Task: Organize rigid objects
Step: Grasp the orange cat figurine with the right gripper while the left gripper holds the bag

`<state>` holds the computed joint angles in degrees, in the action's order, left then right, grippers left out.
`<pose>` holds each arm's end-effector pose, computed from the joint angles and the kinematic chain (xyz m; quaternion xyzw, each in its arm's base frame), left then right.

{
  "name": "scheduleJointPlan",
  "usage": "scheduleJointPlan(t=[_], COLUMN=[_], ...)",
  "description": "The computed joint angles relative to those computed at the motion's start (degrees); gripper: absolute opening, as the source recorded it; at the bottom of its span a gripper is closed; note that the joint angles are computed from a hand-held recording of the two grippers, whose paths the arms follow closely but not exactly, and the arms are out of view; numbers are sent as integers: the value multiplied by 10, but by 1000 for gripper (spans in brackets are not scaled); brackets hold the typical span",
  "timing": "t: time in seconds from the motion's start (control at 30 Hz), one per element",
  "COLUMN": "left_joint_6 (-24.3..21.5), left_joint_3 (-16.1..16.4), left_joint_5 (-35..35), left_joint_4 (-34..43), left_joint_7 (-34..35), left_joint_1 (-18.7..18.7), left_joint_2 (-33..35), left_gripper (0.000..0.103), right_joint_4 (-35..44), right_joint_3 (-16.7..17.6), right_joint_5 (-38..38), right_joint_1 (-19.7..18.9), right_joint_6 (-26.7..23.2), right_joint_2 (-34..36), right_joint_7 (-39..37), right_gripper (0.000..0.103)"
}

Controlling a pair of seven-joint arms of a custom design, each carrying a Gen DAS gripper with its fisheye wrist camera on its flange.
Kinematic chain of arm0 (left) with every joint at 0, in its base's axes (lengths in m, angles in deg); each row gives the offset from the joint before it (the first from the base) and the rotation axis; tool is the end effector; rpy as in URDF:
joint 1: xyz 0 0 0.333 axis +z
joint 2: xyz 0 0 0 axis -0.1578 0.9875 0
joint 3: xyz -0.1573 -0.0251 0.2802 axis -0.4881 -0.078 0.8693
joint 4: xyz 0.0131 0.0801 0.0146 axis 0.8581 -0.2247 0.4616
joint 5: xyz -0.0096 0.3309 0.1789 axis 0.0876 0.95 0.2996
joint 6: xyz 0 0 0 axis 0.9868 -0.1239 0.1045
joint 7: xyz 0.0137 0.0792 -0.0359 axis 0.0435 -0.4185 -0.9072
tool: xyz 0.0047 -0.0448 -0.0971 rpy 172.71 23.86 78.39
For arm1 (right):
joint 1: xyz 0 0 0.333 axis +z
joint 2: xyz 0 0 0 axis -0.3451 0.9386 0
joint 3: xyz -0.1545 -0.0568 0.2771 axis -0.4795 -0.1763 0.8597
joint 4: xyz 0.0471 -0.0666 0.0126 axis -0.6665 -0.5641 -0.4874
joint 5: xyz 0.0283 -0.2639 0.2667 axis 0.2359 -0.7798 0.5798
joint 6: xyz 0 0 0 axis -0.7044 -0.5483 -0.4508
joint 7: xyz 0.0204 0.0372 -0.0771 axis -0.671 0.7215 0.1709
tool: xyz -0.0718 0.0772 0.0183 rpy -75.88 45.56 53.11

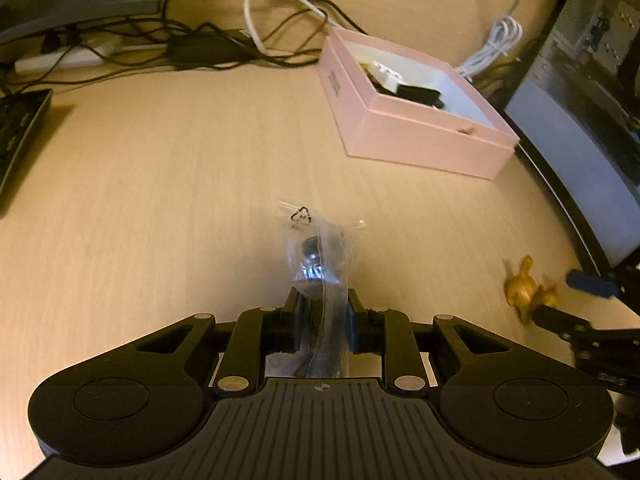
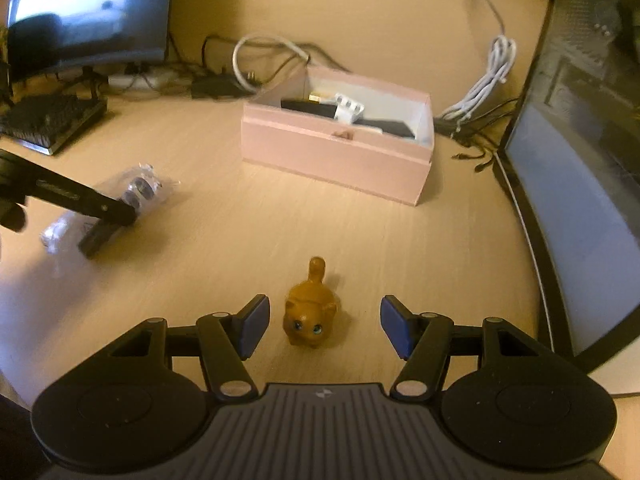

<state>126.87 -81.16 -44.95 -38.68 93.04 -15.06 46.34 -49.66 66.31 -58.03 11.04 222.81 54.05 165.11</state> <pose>0.5938 -0.1541 0.3727 -0.6696 0.6632 -0.3142 0.1140 0.5551 0.3344 0.3603 -0.7800 0.4924 -0.2757 0.2706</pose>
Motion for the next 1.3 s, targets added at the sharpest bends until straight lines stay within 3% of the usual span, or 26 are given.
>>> scheduleJointPlan(t=[0.1, 0.2, 0.27, 0.4, 0.47, 0.7, 0.93, 1.03, 1.17, 1.27, 1.3], left_joint_6=[-5, 0, 3, -1, -13, -29, -36, -38, -36, -35, -34], left_joint_3=[-3, -1, -1, -11, 0, -23, 26, 31, 34, 37, 38], left_joint_5=[-8, -8, -8, -7, 4, -43, 20, 38, 53, 65, 68], left_joint_4=[0, -4, -7, -4, 2, 13, 14, 15, 14, 14, 14], left_joint_7=[-5, -13, -15, 9, 3, 21, -28, -43, -58, -69, -73], left_joint_1=[2, -1, -2, 7, -2, 23, -22, -26, -29, -32, -34], left_joint_2=[-2, -3, -4, -3, -2, 2, 0, 0, 0, 1, 0], left_gripper=[24, 24, 24, 25, 24, 24, 24, 24, 24, 24, 24], right_joint_4=[11, 14, 9, -17, -24, -33, -44, -49, -58, -59, -58], right_joint_3=[-42, -45, -24, 55, 72, 25, 9, 4, -40, -26, -39], right_joint_5=[-104, -156, -121, 65, 119, 152, 196, 207, 203, 237, 219], right_joint_1=[45, 48, 11, -85, -97, -47, -38, -33, 5, -2, 10], right_joint_6=[-67, -124, -90, 9, 25, 29, 55, 69, 91, 79, 75], right_joint_2=[0, -5, -12, -14, -10, -4, -1, 1, 3, 3, 3], right_joint_7=[67, 107, 97, -10, -44, -80, -106, -121, -99, -125, -106], right_gripper=[62, 62, 62, 62, 62, 63, 70, 81, 88, 103, 103])
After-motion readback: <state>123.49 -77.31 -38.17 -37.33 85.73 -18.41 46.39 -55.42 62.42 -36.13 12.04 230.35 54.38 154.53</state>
